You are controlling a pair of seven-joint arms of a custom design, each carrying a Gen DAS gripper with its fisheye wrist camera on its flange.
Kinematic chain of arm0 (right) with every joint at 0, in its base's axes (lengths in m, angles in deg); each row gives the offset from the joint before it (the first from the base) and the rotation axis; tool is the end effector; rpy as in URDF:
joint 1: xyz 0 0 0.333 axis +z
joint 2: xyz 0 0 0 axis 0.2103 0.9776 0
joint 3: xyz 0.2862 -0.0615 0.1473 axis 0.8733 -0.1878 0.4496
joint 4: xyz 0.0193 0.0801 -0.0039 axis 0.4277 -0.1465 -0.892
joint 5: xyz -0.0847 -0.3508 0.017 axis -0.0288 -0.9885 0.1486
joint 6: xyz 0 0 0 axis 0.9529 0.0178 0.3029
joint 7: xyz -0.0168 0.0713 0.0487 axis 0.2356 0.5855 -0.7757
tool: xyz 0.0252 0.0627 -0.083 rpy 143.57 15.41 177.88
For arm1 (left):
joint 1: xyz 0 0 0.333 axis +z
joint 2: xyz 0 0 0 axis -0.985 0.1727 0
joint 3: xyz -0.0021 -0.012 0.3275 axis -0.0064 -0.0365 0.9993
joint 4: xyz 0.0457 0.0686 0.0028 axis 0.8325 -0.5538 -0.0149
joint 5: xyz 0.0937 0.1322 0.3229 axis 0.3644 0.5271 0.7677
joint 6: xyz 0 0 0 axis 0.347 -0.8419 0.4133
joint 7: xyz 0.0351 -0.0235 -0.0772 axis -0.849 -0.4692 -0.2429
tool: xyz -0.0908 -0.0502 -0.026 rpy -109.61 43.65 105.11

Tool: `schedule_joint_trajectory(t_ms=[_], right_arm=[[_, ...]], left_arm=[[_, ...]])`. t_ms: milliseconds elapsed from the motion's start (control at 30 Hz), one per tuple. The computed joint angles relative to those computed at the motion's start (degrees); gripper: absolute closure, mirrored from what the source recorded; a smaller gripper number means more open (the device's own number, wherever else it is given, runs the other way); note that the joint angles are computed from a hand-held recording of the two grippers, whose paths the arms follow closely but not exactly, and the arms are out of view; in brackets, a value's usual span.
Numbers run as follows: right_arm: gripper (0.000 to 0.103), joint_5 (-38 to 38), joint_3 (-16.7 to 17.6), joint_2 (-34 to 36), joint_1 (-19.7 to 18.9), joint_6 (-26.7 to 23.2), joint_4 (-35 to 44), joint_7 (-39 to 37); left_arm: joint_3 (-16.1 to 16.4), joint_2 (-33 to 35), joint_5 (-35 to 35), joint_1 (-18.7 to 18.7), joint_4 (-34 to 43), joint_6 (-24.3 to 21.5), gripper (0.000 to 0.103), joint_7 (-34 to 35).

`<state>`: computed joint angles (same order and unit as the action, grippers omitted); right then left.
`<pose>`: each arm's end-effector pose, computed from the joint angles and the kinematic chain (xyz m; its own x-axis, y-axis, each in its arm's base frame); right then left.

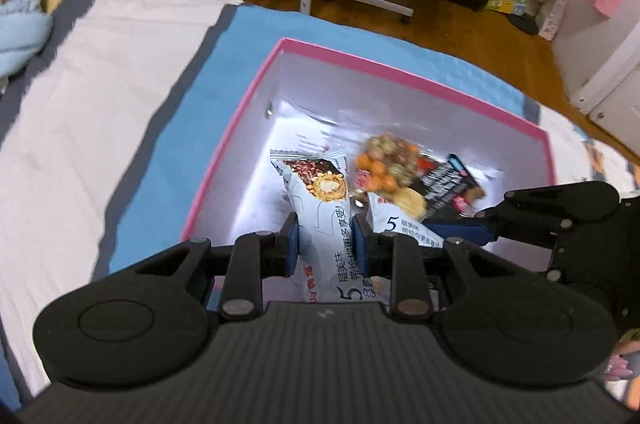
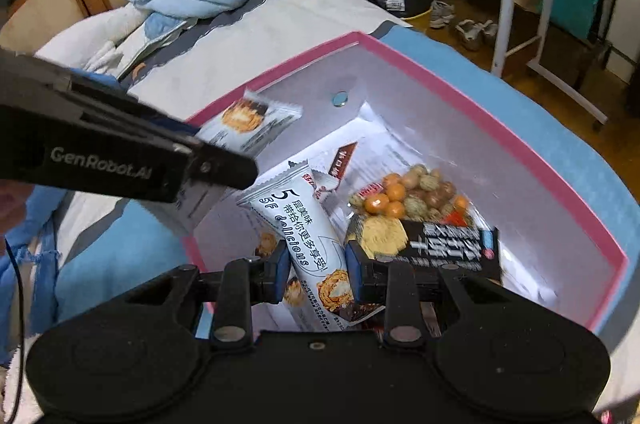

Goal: Organize snacks
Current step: 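Open both tools to drop the white bars into the box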

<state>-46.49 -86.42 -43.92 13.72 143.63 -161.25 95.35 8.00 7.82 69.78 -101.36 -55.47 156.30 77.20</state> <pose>0.6266 0.0769 0.5136 0.9612 -0.1749 -0.2131 -0.2653 -0.7966 -0.5432 0.4880 -0.3226 0.5734 0.5751 -0.8119 0.1003 -0.6992 -0.5515 -0.4549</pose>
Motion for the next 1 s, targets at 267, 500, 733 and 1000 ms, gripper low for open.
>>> schedule_joint_trajectory(t_ms=[267, 500, 733, 1000], right_arm=[[0.066, -2.24, 0.4, 0.0, 2.32, 3.22, -2.57, 1.99], [0.049, 2.17, 0.34, -2.84, 0.72, 5.64, -6.15, -4.17], [0.049, 5.9, -1.45, -3.04, -4.04, -1.06, -2.2, -10.05], [0.034, 15.78, -3.42, 2.34, -15.41, -8.97, 7.54, -13.73]], left_arm=[[0.63, 4.78, 1.56, -0.35, 3.32, -5.6, 0.076, 3.68], [0.55, 4.31, -0.2, -0.23, 2.21, -4.48, 0.056, 2.25], [-0.42, 4.77, 4.46, -3.55, 8.2, -9.35, 0.047, 4.34], [-1.6, 8.35, 7.61, -8.35, 18.14, -11.63, 0.026, 12.72]])
